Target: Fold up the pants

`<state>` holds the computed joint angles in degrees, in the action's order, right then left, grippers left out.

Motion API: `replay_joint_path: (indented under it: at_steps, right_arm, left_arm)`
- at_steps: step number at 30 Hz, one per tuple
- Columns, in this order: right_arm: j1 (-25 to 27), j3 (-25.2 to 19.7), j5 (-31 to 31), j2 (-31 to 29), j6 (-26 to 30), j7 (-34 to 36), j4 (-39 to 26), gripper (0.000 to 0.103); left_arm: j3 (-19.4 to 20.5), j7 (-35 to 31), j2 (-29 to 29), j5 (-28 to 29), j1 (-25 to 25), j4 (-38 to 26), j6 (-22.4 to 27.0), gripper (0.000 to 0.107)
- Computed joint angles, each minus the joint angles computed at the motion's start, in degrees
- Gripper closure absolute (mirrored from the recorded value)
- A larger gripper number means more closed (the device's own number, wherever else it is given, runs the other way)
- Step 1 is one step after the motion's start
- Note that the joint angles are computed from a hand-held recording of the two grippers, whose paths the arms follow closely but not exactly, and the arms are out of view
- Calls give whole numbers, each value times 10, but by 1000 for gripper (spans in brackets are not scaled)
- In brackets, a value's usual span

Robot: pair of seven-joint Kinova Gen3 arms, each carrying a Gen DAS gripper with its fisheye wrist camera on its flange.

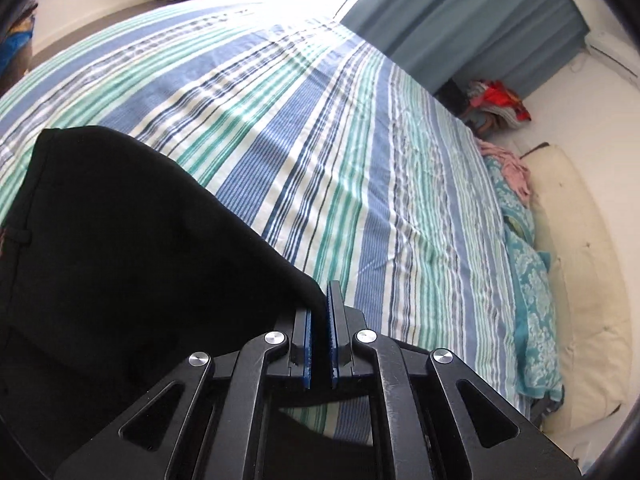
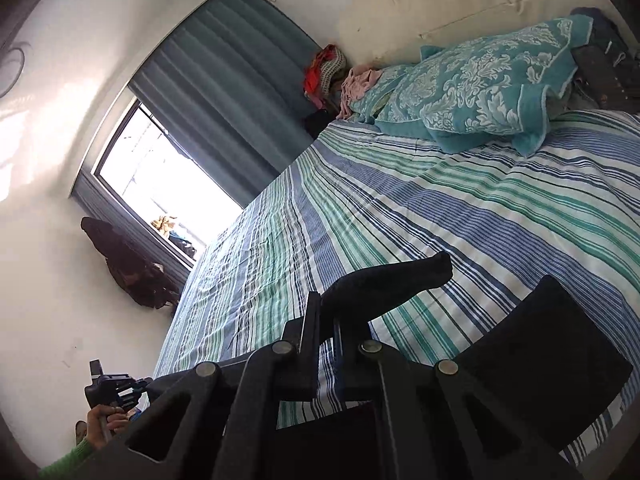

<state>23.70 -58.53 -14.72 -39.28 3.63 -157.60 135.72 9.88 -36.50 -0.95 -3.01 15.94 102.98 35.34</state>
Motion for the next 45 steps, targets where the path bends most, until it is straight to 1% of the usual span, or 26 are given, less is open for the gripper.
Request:
replay_joint_path:
  at_steps: [1,2,3,4,5,7,8,10,11,13,15,17,18,20,22,23,24,27,29,32,35,37,39,42,45]
  right_arm:
    - [0,3,-2,-5,3,-2,1,97]
    - [1,5,-3,-11,10,-4,1,97]
    - [2,6,-4,-15,18,-5,0,97]
    - [0,11,-4,-17,24,-6,0,97]
    - [-2,16,-5,-18,33,-7,0,97]
    - [-12,31,-3,-16,68,-9,-8,97]
    - [-26,44,0,-6,84,-7,-10,97]
    - [-63,79,9,23,126,1,-20,97]
    - [-89,103,16,47,150,11,-28,97]
    - [-142,147,34,92,196,27,-41,97]
    - [-195,195,43,142,243,65,-56,97]
    - [-242,231,69,179,289,77,-66,97]
    - [-260,249,73,190,313,80,-69,97]
    - [-284,285,59,199,350,93,-72,97]
    - [-307,318,49,199,357,99,-60,97]
    - [-315,327,48,196,361,95,-56,97]
    - [-320,331,52,193,365,86,-54,97]
    - [-331,337,72,185,383,55,-57,97]
    - [-338,340,83,184,392,34,-60,97]
    - [-346,341,103,182,403,-1,-59,97]
    - [-352,330,131,186,424,-42,-69,97]
    - [-368,339,138,197,436,-47,-74,97]
    - [-386,356,139,211,444,-41,-76,97]
    - [-407,383,134,217,438,-38,-67,97]
    - [-414,387,140,218,439,-48,-66,97]
  left_arm:
    - [-5,10,-27,-9,14,11,11,103]
    - [-14,29,-53,-25,39,24,25,103]
    - [-12,43,-80,-34,54,41,34,103]
    - [-2,50,-106,-36,58,62,37,103]
    - [16,50,-127,-29,52,80,41,103]
    - [69,41,-151,-7,18,98,67,103]
    - [88,37,-157,1,10,106,74,103]
    - [105,32,-161,7,17,116,85,103]
    - [106,23,-159,13,24,118,89,103]
    - [95,1,-158,37,38,125,89,103]
    - [88,-16,-161,60,49,132,95,103]
    - [87,-27,-157,76,54,138,96,103]
    - [87,-32,-155,83,56,140,98,103]
    - [83,-43,-152,100,63,148,98,103]
    - [82,-48,-155,115,68,157,100,103]
    - [84,-48,-154,119,69,157,103,103]
    - [83,-51,-158,125,72,160,110,103]
    - [88,-58,-136,130,74,150,120,103]
    - [85,-67,-126,136,79,147,122,103]
    - [88,-71,-110,131,85,136,129,103]
    - [99,-63,-94,109,93,120,146,102]
    - [105,-52,-80,97,99,109,152,102]
    - [96,-56,-74,103,106,110,152,102]
    - [90,-60,-65,105,112,106,151,102]
    - [87,-62,-66,103,117,115,143,102]
